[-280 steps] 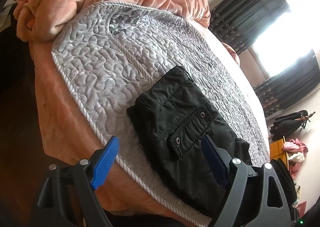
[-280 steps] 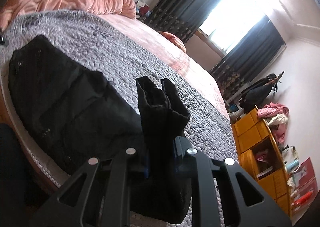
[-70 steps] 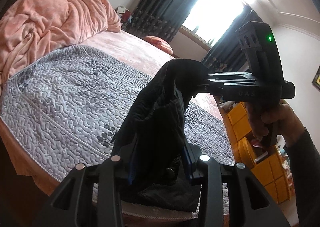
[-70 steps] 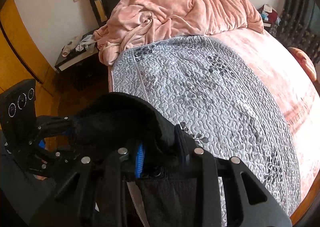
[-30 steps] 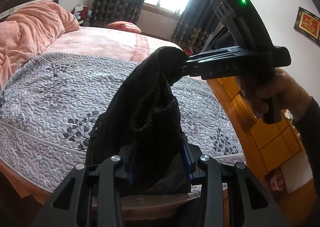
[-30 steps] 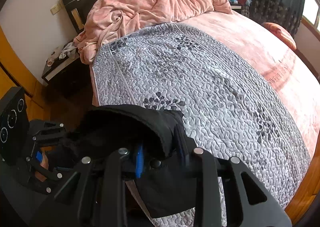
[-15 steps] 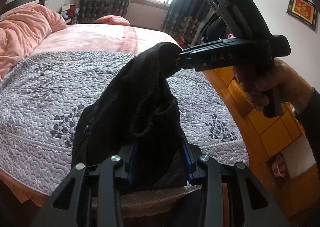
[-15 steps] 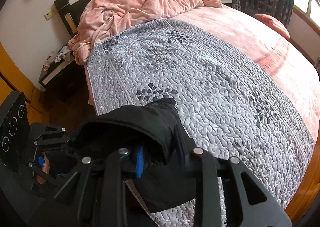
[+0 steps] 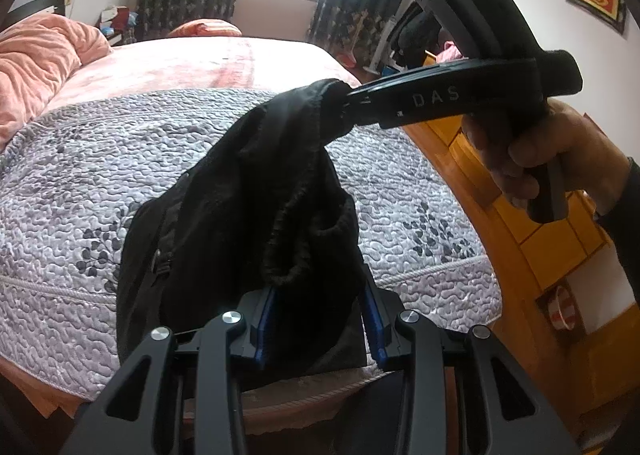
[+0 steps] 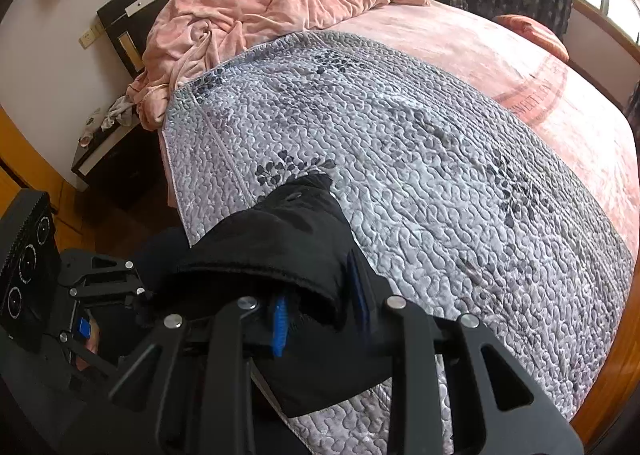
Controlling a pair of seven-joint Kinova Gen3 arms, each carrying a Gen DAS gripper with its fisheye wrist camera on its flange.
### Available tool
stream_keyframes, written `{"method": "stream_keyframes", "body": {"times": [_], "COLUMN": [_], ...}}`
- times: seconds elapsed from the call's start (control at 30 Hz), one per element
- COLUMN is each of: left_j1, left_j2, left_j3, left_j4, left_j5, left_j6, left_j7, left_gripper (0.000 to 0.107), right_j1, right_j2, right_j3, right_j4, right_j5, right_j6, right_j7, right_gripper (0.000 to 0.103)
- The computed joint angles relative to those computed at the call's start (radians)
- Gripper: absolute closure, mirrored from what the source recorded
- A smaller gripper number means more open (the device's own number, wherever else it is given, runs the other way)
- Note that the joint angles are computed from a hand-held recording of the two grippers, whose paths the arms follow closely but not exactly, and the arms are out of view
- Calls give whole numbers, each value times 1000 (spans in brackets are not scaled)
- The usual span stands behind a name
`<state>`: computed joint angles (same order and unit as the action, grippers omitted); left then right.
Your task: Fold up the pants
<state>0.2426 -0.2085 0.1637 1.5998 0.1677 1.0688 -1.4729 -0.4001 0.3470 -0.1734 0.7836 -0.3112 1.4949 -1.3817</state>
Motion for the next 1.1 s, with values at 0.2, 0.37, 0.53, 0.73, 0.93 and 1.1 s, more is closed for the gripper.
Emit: {"method": "stream_keyframes", "body": {"times": [0.2, 0.37, 0.53, 0.73, 0.93, 1.1], "left_j1": [17, 39, 66, 100, 130, 152], "left_j2": [37, 71, 107, 155, 206, 246], "left_j3": [27, 47, 59, 69, 66, 63], "left_j4": [4, 6, 13, 23, 33, 39], "left_j5": [-22, -51, -79, -115, -142, -161], "left_j6": [-8, -17, -25, -42, -55, -64], "left_j7": [15, 40, 62, 96, 117, 135], "left_gripper": [70, 70, 70, 70, 70, 70], "right_j1": [50, 79, 102, 127, 156, 182], "right_j2": [-34, -58, -78, -90, -92, -86], "right_j3": [0, 3, 7, 12, 16, 18], "right_j4": [118, 202, 285, 370, 448, 503], "right_j5": [-38, -53, -65, -81, -112, -144], "right_j6": [-61, -109, -158, -211, -256, -288], "right_j7": [44, 87, 131, 176, 221, 256], "right_gripper": [77, 77, 77, 77, 77, 78]}}
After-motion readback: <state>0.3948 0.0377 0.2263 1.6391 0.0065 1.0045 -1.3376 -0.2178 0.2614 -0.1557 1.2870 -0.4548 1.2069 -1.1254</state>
